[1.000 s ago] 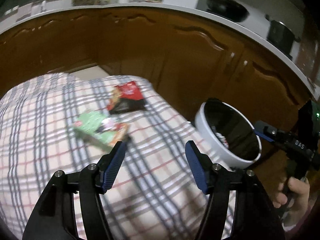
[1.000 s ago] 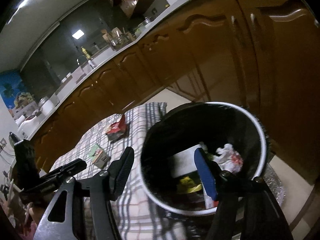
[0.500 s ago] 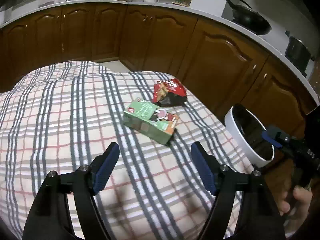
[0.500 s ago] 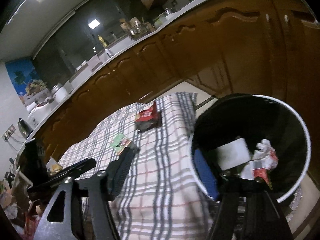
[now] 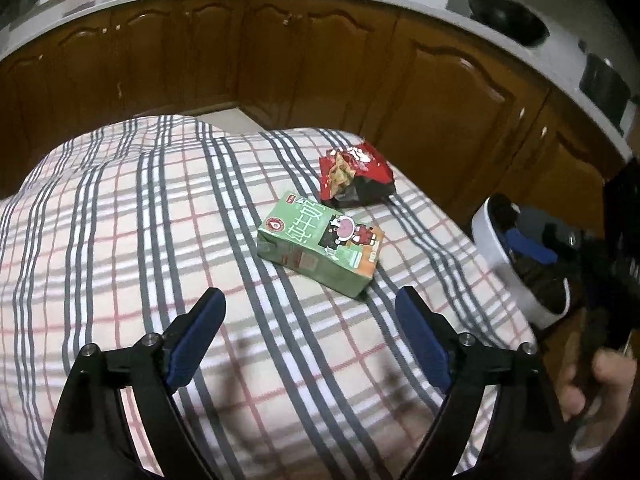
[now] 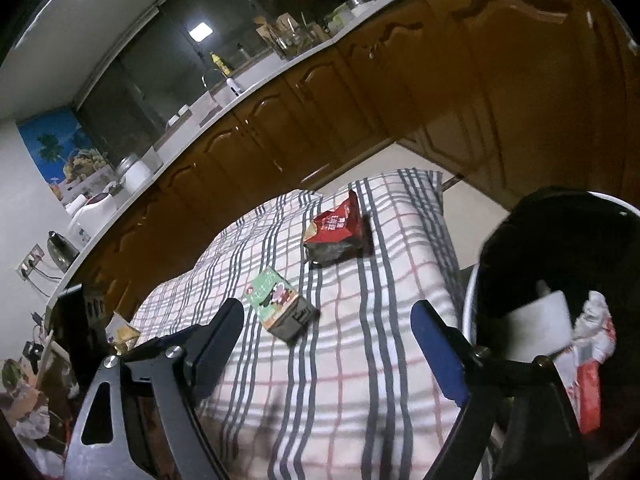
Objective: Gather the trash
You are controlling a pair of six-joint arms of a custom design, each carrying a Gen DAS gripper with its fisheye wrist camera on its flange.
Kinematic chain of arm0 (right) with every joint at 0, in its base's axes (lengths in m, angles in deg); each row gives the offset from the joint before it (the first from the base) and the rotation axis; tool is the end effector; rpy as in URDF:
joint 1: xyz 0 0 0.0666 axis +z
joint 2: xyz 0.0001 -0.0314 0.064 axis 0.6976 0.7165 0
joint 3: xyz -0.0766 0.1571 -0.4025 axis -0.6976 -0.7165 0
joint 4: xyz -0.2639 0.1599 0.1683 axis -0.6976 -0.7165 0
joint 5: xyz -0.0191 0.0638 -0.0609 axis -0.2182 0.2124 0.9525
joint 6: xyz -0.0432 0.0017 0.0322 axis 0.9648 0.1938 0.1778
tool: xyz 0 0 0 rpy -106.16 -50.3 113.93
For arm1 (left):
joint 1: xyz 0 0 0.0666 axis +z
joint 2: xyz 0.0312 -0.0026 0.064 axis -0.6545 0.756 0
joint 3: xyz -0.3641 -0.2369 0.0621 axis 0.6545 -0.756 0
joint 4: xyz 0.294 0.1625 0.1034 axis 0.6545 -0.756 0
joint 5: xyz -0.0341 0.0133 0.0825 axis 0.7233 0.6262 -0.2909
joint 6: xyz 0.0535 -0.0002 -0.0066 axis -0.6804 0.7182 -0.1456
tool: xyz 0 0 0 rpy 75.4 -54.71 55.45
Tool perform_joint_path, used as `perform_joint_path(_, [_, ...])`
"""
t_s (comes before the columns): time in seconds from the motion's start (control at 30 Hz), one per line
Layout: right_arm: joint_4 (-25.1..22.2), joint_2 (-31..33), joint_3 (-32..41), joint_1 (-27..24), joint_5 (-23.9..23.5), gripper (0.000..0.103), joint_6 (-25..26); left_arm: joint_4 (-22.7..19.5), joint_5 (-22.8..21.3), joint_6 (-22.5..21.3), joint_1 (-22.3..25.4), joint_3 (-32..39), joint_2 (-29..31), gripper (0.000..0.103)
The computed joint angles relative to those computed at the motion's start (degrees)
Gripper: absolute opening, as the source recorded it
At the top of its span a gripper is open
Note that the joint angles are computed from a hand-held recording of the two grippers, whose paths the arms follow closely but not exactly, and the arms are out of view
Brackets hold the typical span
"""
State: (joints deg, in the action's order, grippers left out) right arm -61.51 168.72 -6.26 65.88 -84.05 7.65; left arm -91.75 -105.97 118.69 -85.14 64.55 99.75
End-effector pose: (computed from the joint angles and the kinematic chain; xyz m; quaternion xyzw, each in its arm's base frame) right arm 0.4588 0.2006 0.3503 -0.1511 0.8654 0.3551 0.3197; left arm 0.4017 -0.3711 0.3533 -0.0805 0.9275 -0.0711 0.3580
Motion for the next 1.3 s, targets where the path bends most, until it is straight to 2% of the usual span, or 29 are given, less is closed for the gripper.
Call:
perform_joint_path(0.23, [-3.05,4.95,6.43,0.70,0.36,0.087,-0.84,-0.28,2.55,-7.21,2.05,2.94,2.49,0.093])
perform_joint_path(0.43, [-6.40,9.42,12.22,2.26,2.52,0.087,0.31,-3.73,2.43,-10.28,3.46,7.37,5.97,0.093])
perform_joint_path(0.57, [-7.93,12.31,15.71,3.09,4.30,0.083,0.61,-2.59,2.79,-12.45,3.83,7.82,6.88,0.096])
perform_joint_path(0.67, [-10.73,14.92,19.10,3.63,5.84,0.072,0.73,-2.26,2.93,-13.28,4.16,8.03,7.52,0.099])
perform_joint_path(0.77, [-13.35,17.05,21.74,4.06,7.29,0.055,1.27,-1.49,2.87,-14.01,4.32,8.01,7.87,0.098])
perform_joint_path(0.8, [-14.07,17.63,22.39,4.24,7.54,0.039,1.51,-0.84,2.32,-14.63,4.17,7.84,7.92,0.098])
perform_joint_path(0.83, [-14.71,17.98,22.89,4.40,7.76,0.017,1.79,-0.35,1.85,-15.29,4.03,7.72,7.97,0.091])
perform_joint_path(0.87, [-15.06,18.05,22.89,4.53,8.03,0.013,2.06,0.05,1.54,-16.03,3.93,7.66,8.06,0.091])
perform_joint_path(1.07, [-10.38,14.40,17.89,3.62,7.34,0.011,1.53,1.85,-0.62,-17.72,3.19,6.87,7.60,0.090])
perform_joint_path(1.3, [-4.72,8.46,10.77,1.04,4.47,0.010,-0.95,2.91,-1.26,-16.30,2.07,4.99,4.91,0.090])
